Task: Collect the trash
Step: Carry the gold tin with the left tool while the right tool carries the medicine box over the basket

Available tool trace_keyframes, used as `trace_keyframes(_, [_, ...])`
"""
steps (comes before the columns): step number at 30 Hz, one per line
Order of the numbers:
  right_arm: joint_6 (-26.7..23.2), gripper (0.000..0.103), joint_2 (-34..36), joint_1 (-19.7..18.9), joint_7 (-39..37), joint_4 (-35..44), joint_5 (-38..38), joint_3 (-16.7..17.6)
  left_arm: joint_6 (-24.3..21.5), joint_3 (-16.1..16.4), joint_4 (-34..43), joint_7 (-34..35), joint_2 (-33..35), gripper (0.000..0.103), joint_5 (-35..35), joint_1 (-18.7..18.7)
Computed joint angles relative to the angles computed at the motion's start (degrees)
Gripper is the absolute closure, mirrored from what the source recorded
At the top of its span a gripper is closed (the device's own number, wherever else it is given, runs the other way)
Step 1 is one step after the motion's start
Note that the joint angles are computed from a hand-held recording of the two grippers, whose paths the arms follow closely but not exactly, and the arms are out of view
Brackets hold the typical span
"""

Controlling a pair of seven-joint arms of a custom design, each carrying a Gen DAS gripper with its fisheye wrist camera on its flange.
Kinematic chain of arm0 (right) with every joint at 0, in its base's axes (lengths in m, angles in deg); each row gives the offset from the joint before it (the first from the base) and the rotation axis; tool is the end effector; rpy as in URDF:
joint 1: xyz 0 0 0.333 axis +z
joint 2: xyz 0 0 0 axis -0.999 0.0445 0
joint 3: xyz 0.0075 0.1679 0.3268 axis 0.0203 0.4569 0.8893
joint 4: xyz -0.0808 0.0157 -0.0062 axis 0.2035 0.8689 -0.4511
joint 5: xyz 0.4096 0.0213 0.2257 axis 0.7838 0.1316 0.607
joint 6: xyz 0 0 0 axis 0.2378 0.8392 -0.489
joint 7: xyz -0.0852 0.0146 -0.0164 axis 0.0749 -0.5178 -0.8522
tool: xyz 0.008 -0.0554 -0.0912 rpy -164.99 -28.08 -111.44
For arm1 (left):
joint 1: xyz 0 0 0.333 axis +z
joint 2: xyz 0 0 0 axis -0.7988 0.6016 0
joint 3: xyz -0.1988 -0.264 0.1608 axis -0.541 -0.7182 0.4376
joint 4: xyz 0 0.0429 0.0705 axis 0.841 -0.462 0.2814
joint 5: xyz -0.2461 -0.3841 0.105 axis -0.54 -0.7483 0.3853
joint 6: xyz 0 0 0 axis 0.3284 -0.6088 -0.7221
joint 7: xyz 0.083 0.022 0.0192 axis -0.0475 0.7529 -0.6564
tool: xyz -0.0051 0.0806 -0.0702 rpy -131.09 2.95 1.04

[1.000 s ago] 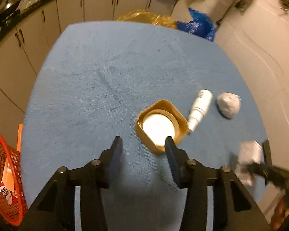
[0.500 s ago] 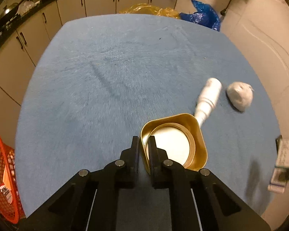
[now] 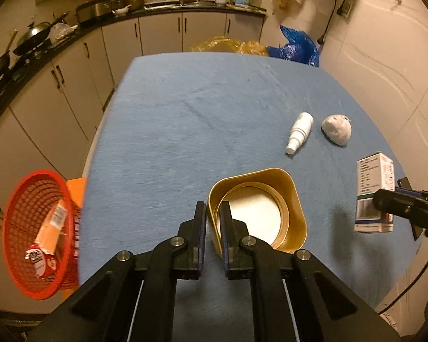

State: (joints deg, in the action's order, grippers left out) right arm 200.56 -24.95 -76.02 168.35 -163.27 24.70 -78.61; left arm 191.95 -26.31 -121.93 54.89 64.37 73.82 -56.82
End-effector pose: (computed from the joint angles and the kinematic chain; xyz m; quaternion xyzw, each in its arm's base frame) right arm 0.6630 0.1553 0.5368 -0.7139 0.6397 -0.0528 0.2799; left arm 0.6471 -0.1387 0.5142 -0.6677 0.6791 -0.2438 0.1834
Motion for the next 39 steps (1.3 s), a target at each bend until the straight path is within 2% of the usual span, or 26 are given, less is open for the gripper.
trace_keyframes(12, [1.4,0.059,0.1,2.7,-0.5,0.9,0.5,1.7,2.0,2.0,-4.4,2.1,-5.6,0.094,-0.3,1.5])
trace_keyframes(39, [0.7,0.058,3.8,7.9,-2.5,5.8,0.9,4.3,3.7,5.8,-12.8,-1.2,-15.3,0.094,3.2,6.1])
